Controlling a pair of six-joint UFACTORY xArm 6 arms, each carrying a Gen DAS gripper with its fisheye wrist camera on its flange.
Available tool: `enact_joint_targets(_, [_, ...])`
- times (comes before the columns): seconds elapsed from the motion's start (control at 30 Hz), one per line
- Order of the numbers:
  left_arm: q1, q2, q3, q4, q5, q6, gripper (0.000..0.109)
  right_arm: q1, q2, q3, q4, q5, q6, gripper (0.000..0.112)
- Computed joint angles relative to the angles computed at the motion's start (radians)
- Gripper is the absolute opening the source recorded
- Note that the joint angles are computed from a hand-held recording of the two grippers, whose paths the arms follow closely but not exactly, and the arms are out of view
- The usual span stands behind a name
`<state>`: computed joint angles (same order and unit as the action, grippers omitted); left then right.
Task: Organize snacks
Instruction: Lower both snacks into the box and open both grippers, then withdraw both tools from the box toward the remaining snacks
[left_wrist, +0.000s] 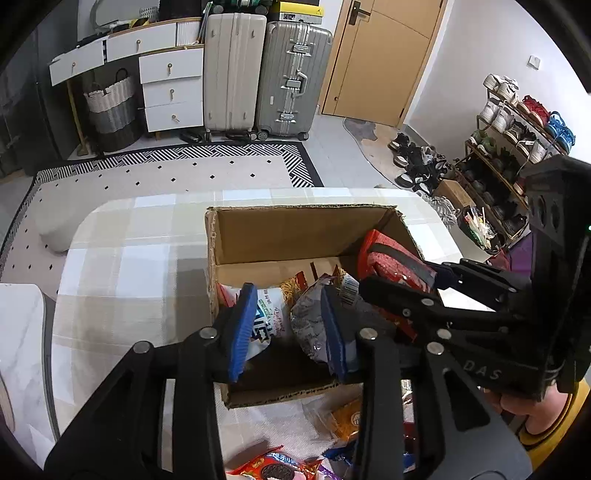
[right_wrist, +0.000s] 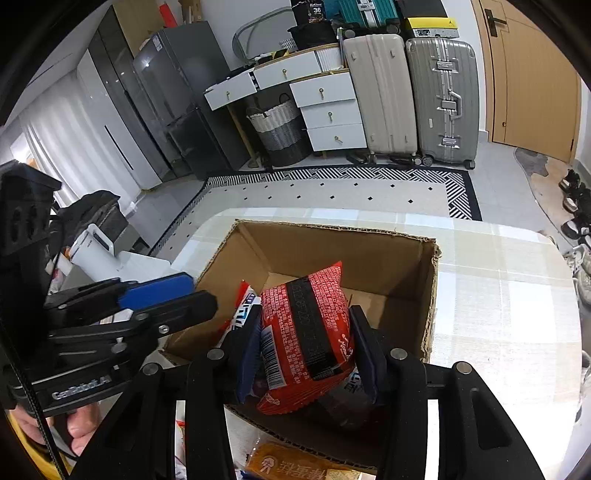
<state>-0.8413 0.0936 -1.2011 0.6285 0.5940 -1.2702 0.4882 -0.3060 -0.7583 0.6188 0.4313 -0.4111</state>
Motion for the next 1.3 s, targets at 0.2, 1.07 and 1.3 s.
enact_joint_targets(0.2, [-0.022,-0.057,0.035,0.034,0.046,-0.044,0.052,0.006,-0.004,0.012,-0.049,-0.026,0.06,0.048])
enact_joint_targets(1.07, [-0.316,-0.3,0.067,0.164,0.422,-0.224,0.075,0.057,-0.499,0.194,-0.344,0.056,0.345,0.071])
enact_joint_targets(1.3, [-0.486,-0.34,0.031,0.235,0.602,-0.317,0.079,0.113,-0.767,0.257,-0.471,0.15,0.489,0.076])
